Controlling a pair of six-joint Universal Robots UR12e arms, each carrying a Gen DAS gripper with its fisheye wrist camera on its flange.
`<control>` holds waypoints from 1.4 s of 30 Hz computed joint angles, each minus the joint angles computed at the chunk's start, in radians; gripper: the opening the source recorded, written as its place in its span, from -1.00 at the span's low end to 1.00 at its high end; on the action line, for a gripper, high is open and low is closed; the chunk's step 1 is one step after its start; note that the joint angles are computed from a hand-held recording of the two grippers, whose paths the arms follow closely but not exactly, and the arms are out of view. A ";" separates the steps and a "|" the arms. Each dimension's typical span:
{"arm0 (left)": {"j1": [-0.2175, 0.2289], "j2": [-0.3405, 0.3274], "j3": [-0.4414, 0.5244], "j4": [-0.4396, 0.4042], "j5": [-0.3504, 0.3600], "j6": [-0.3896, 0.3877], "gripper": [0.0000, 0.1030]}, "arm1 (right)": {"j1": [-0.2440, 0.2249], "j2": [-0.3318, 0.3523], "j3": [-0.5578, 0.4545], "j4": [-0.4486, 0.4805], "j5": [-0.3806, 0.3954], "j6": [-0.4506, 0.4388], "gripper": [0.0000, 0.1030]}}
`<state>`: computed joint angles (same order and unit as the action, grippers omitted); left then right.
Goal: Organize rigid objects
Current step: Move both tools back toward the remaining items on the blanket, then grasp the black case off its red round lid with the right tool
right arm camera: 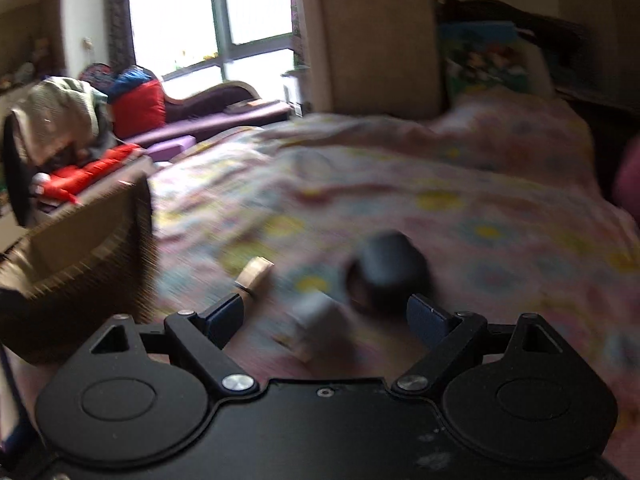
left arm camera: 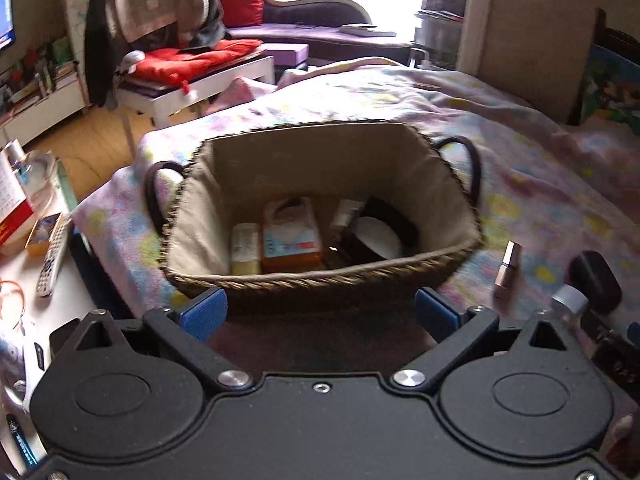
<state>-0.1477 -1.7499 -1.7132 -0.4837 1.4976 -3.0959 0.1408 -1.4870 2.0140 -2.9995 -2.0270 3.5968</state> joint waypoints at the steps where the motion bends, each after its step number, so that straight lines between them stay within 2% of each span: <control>1: -0.004 0.002 -0.003 0.003 -0.002 0.005 0.92 | -0.003 -0.006 0.013 0.006 -0.009 0.007 0.72; 6: -0.017 0.006 -0.022 0.011 -0.034 0.028 0.92 | -0.014 -0.028 0.061 0.030 -0.033 0.039 0.72; 12: -0.036 -0.008 -0.028 -0.012 -0.057 0.076 0.92 | -0.011 -0.032 0.092 0.016 -0.053 0.042 0.72; 16: -0.051 -0.024 -0.017 -0.045 -0.073 0.143 0.92 | -0.005 -0.020 0.092 -0.004 -0.068 0.015 0.74; 21: -0.079 -0.045 -0.015 -0.014 -0.053 0.232 0.92 | 0.003 -0.007 0.090 -0.014 -0.088 -0.027 0.80; 26: -0.076 -0.059 0.011 -0.120 -0.084 0.234 0.92 | 0.002 0.002 0.076 -0.019 -0.092 -0.046 0.79; 32: -0.071 -0.056 0.004 -0.126 -0.089 0.224 0.92 | -0.021 0.022 0.036 -0.054 -0.081 -0.042 0.79; 37: -0.068 -0.063 0.014 -0.149 -0.101 0.211 0.92 | -0.047 0.058 -0.034 -0.032 -0.065 -0.085 0.66; 38: -0.067 -0.063 0.013 -0.149 -0.103 0.209 0.92 | -0.050 0.067 -0.051 -0.011 -0.068 -0.105 0.59; 40: -0.066 -0.064 0.015 -0.150 -0.106 0.203 0.92 | -0.051 0.089 -0.086 0.042 -0.087 -0.159 0.41; 41: -0.065 -0.064 0.015 -0.152 -0.109 0.199 0.92 | -0.051 0.098 -0.101 0.075 -0.091 -0.186 0.13; 42: -0.063 -0.064 0.016 -0.155 -0.111 0.195 0.92 | -0.053 0.105 -0.113 0.110 -0.085 -0.209 -0.04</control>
<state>-0.2111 -1.8139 -1.6967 -0.6390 1.3869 -2.9009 0.0876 -1.3825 1.9006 -2.8894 -2.1123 3.3874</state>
